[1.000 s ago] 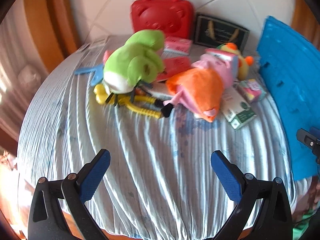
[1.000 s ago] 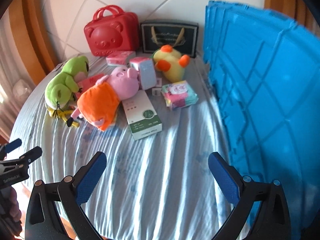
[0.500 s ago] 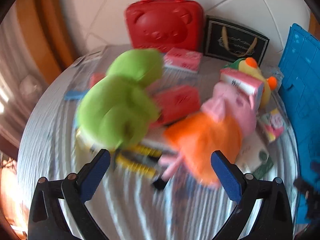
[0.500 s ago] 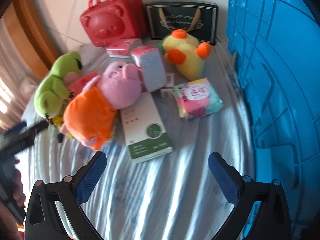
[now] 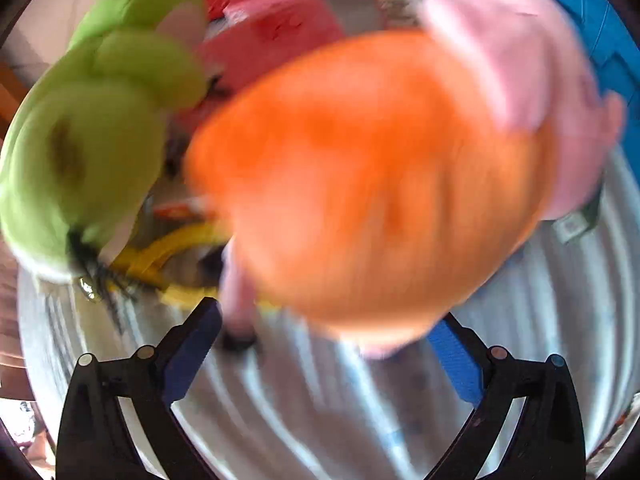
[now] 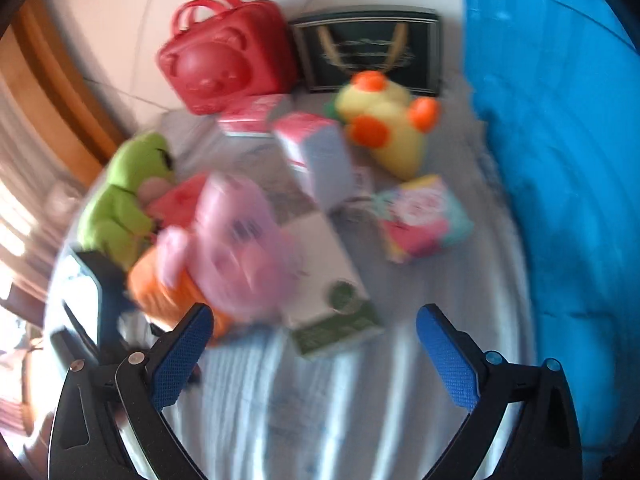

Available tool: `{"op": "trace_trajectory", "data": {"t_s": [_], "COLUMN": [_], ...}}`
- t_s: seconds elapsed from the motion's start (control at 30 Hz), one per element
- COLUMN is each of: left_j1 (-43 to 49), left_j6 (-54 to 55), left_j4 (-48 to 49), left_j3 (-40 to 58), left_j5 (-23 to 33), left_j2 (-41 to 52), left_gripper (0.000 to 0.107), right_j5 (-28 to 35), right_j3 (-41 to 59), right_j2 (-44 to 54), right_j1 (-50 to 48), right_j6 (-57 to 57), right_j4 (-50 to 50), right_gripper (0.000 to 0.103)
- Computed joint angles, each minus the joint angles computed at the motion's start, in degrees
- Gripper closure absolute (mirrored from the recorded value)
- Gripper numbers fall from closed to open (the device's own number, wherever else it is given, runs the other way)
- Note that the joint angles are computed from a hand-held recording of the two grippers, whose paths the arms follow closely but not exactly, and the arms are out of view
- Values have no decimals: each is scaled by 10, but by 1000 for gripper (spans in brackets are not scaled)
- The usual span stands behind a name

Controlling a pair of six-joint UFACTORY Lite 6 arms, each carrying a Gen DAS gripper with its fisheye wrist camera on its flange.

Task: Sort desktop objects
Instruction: 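Close the left and right tools on the pink pig plush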

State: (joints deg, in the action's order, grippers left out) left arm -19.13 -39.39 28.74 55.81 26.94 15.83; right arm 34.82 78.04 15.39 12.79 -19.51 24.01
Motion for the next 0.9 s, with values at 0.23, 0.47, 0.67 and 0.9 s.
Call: {"op": "trace_trajectory", "data": {"t_s": [0.23, 0.47, 0.67, 0.9], "left_j1": [37, 11, 20, 38], "left_j6": [162, 165, 208, 312], "left_j4": [-148, -155, -196, -304], "left_j3": [-97, -37, 27, 43], "left_j5": [-7, -32, -46, -69], "left_j2": [-220, -156, -41, -16], "left_gripper": [10, 9, 8, 24], "right_j5": [-2, -6, -29, -26], "right_j3": [93, -20, 4, 88], "right_j2": [92, 46, 93, 195], "right_j1": [67, 43, 52, 69], "right_j6": [87, -1, -3, -35], "right_j4": [-55, 49, 58, 87], "right_gripper": [17, 0, 0, 20]}}
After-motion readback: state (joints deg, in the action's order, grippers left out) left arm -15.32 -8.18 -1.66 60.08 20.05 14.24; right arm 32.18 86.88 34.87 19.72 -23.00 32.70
